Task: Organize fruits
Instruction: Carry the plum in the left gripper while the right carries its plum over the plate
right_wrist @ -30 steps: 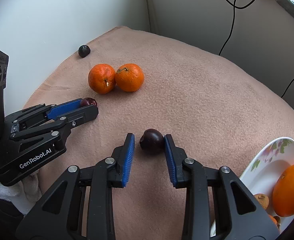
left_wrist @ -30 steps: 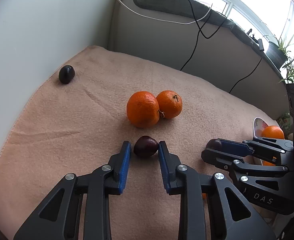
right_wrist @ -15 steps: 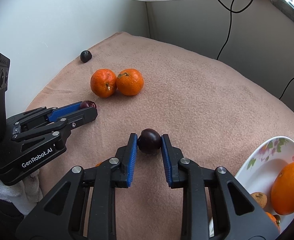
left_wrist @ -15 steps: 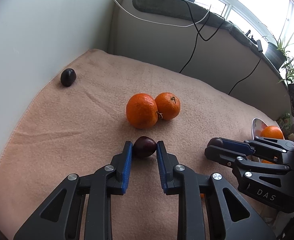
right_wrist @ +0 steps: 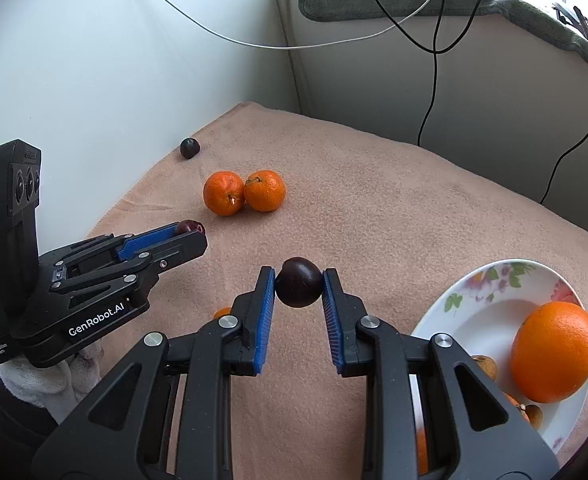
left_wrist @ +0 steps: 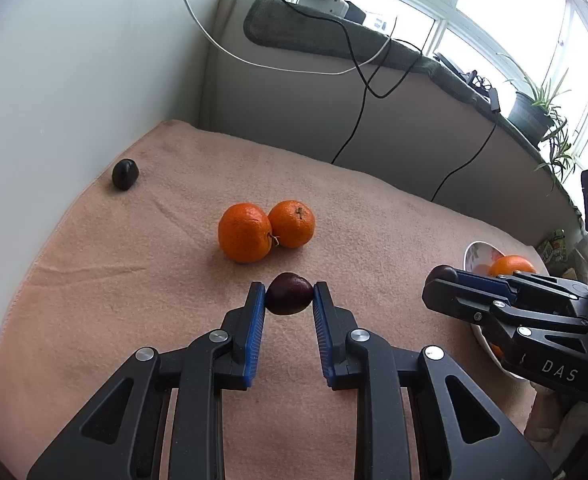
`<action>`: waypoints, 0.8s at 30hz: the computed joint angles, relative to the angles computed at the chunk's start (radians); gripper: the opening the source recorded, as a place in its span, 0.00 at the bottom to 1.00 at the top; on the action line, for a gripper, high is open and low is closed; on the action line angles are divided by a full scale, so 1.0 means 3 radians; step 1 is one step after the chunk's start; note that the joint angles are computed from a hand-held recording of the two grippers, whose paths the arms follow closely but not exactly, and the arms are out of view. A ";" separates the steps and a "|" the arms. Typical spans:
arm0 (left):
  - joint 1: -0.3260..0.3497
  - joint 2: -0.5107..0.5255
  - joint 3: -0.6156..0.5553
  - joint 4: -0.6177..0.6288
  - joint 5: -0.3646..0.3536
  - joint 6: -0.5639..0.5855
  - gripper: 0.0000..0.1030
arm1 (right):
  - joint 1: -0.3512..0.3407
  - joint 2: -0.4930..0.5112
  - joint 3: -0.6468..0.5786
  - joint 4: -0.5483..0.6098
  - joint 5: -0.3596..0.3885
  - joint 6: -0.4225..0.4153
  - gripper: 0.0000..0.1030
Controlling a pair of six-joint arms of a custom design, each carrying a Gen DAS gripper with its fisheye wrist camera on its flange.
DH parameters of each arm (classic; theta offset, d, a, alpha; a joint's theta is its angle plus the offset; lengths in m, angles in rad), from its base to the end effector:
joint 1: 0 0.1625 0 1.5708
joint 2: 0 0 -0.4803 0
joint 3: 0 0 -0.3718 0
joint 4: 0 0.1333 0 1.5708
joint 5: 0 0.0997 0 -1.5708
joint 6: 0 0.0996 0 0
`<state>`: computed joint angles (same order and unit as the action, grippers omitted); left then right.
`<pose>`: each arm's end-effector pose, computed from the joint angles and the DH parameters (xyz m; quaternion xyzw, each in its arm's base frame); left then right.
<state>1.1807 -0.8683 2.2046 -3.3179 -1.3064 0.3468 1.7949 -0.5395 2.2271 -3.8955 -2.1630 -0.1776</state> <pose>-0.0529 -0.5476 0.1191 0.3244 0.9150 -0.2049 0.1246 0.1864 -0.4683 0.0328 0.0917 -0.9083 0.3059 0.2701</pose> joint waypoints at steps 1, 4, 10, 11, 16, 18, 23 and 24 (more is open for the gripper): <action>-0.0016 -0.0008 0.0017 -0.0007 -0.0014 -0.0006 0.22 | 0.0008 -0.0017 0.0035 -0.0042 0.0000 -0.0003 0.24; -0.0080 -0.0014 0.0062 -0.0036 -0.0049 -0.0028 0.22 | 0.0036 -0.0065 0.0140 -0.0181 -0.0019 -0.0021 0.24; -0.0215 -0.0006 0.0151 -0.0091 -0.0112 -0.0062 0.22 | 0.0085 -0.0138 0.0359 -0.0517 -0.0086 -0.0067 0.24; -0.0237 -0.0002 0.0164 -0.0099 -0.0124 -0.0067 0.22 | 0.0086 -0.0150 0.0402 -0.0584 -0.0097 -0.0071 0.24; -0.0330 0.0041 0.0183 -0.0103 -0.0199 -0.0092 0.22 | 0.0062 -0.0225 0.0638 -0.0890 -0.0129 -0.0056 0.24; -0.0364 0.0062 0.0193 -0.0107 -0.0227 -0.0093 0.22 | 0.0050 -0.0245 0.0740 -0.1028 -0.0162 -0.0053 0.24; -0.0447 0.0133 0.0226 -0.0131 -0.0288 -0.0101 0.22 | -0.0022 -0.0266 0.0947 -0.1329 -0.0238 -0.0052 0.24; -0.0469 0.0148 0.0237 -0.0141 -0.0294 -0.0111 0.22 | -0.0040 -0.0266 0.0990 -0.1394 -0.0248 -0.0048 0.24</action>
